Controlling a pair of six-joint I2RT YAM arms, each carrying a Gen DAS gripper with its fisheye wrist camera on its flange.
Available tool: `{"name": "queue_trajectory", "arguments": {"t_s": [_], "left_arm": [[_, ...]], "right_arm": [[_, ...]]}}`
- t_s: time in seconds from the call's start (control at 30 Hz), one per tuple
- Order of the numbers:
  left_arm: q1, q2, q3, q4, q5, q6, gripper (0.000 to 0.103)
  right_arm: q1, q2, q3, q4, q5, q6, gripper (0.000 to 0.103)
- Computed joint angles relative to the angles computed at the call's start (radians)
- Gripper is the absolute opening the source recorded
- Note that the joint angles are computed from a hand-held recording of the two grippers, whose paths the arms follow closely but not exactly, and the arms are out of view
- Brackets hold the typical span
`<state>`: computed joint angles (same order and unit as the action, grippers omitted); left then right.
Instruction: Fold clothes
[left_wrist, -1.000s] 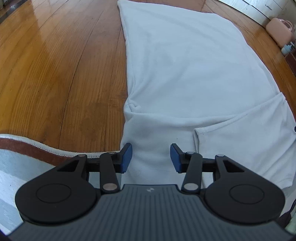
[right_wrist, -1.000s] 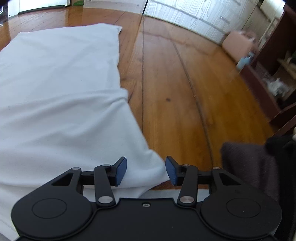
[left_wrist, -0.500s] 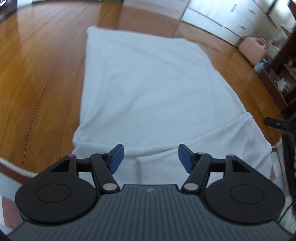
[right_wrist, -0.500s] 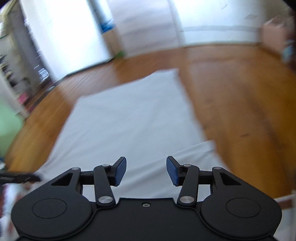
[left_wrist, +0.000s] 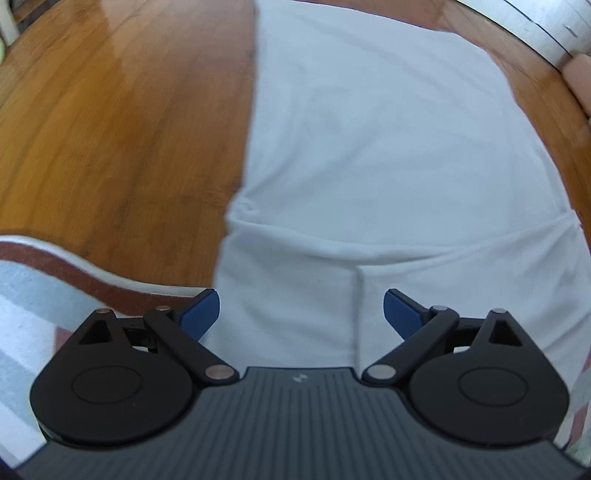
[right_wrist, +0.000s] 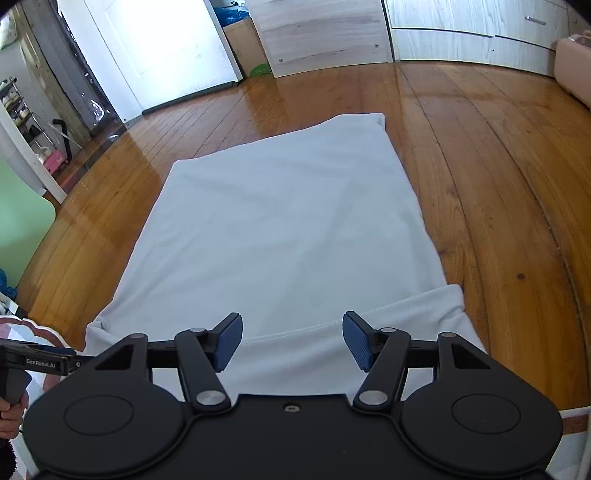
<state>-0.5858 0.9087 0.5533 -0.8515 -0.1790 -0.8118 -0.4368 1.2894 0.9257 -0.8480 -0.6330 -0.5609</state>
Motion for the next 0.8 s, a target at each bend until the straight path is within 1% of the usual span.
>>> {"name": "queue_trajectory", "arguments": {"t_s": [0.03,0.1,0.13,0.2,0.27,0.3,0.37,0.43,0.53,0.57,0.6,0.63,0.67,0.7,0.77,0.8], "left_arm": [[0.015,-0.01,0.005,-0.004,-0.004,0.014,0.097],[0.063,-0.051,0.024,-0.019,-0.001,0.063,0.097],[0.082,-0.054,0.048,-0.031,-0.022,0.075,0.097],[0.126,-0.049,0.1,-0.044,-0.057,0.103,0.097],[0.198,0.005,0.168,-0.02,-0.05,0.152,0.097],[0.239,0.039,0.206,0.001,-0.017,0.188,0.097],[0.299,0.109,0.279,0.051,0.043,0.255,0.097],[0.341,0.16,0.333,0.11,0.078,0.328,0.096],[0.402,0.243,0.388,0.188,0.114,0.451,0.092],[0.423,0.281,0.405,0.207,0.121,0.475,0.091],[0.442,0.322,0.425,0.225,0.128,0.496,0.091],[0.463,0.374,0.446,0.24,0.137,0.513,0.089],[0.482,0.427,0.47,0.254,0.145,0.529,0.084],[0.505,0.483,0.498,0.266,0.157,0.543,0.082],[0.544,0.58,0.542,0.293,0.174,0.562,0.074],[0.559,0.623,0.558,0.314,0.178,0.567,0.074]], "right_arm": [[0.014,-0.007,0.015,-0.022,0.017,-0.002,0.066],[0.048,0.005,0.088,-0.121,0.074,-0.063,0.066],[0.085,0.02,0.14,-0.197,0.143,-0.11,0.066],[0.203,0.031,0.216,-0.288,0.349,-0.122,0.066],[0.254,0.064,0.315,-0.379,0.399,-0.12,0.066],[0.281,0.091,0.384,-0.425,0.428,-0.111,0.066],[0.319,0.152,0.533,-0.473,0.46,-0.083,0.066],[0.348,0.235,0.704,-0.517,0.481,-0.048,0.066],[0.325,0.424,0.989,-0.603,0.363,0.017,0.066],[0.287,0.505,1.091,-0.658,0.249,0.019,0.066],[0.238,0.563,1.145,-0.68,0.113,0.021,0.066],[0.192,0.593,1.148,-0.663,0.01,0.035,0.067],[0.157,0.612,1.12,-0.616,-0.049,0.071,0.067],[0.128,0.633,1.096,-0.567,-0.09,0.113,0.067],[0.105,0.671,1.051,-0.455,-0.042,0.212,0.065],[0.1,0.705,1.065,-0.433,-0.014,0.237,0.062]]}}
